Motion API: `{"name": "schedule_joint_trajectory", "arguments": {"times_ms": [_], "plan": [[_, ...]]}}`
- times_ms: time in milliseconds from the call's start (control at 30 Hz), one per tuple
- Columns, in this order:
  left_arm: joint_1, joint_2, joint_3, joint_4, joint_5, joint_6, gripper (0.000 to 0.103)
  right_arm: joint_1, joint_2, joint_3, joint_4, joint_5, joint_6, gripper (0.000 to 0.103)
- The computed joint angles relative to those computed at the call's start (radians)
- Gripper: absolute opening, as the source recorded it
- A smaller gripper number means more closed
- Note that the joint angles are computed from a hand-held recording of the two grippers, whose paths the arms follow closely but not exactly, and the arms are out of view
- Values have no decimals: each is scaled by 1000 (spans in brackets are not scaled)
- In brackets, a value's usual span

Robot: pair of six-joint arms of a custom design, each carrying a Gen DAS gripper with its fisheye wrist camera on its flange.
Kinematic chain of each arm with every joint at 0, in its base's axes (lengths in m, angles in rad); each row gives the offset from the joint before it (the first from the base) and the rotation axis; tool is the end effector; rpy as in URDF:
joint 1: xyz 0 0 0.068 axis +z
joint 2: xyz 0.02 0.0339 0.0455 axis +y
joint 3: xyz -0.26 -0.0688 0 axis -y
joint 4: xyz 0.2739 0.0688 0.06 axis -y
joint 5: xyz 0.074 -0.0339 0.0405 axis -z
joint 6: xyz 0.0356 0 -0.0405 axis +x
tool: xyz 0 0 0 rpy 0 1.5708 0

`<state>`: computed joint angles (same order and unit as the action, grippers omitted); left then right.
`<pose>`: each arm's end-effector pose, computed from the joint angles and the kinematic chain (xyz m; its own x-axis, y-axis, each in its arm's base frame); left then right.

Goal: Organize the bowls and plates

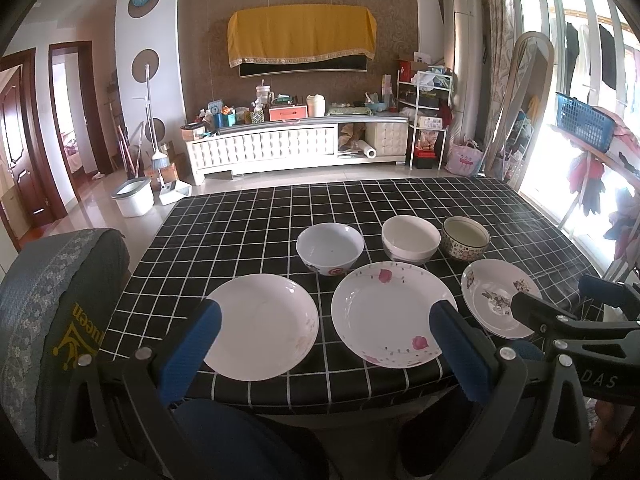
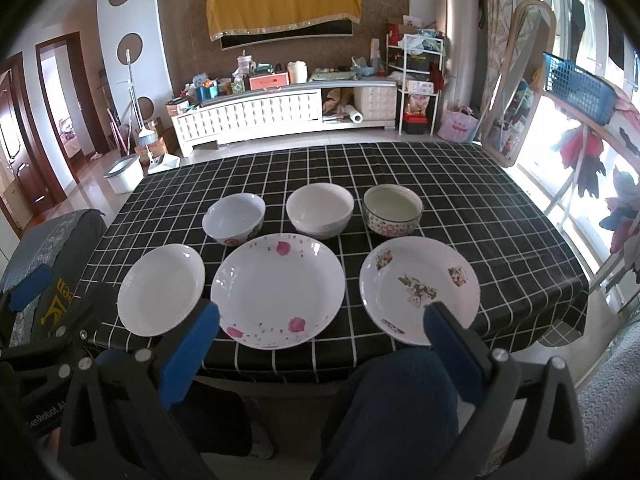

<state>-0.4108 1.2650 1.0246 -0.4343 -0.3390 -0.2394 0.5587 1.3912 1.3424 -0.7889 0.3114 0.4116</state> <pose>0.2853 -0.1114 0.2873 -0.5892 0.0127 -0.8079 -0.0012 0.9999 0.0166 0.2790 0.1616 0.3357 -0.7098 0.0054 -0.7044 -0.0510 0.9970 0.0591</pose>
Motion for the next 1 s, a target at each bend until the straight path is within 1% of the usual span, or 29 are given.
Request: {"name": "schedule_joint_trajectory", "arguments": {"times_ms": [200,333,467,567,733,800,900,933,1000], "plan": [[-1,-3,0,-1,-4,7,103,1,2,5,-3,-1,0,103],[6,3,18,-27,7,-2,103,4,8,17,-7,-3,0,103],[18,15,38,-39,-7,27,103,1,27,34,2,-16,-5,103],[59,31,68,-53,25,38,103,-1,55,62,3,-26,-14,103],[158,72,125,-66,129,66,103,1,148,172,15,-47,-73,103],[198,108,164,-102,130,68,103,4,204,237,21,-66,-107,103],[261,151,194,-109,148,69,103,12,286,329,19,-87,-138,103],[284,174,212,-121,148,79,103,15,320,365,17,-95,-151,103],[316,197,218,-108,138,93,103,20,401,447,4,-121,-173,103]]}}
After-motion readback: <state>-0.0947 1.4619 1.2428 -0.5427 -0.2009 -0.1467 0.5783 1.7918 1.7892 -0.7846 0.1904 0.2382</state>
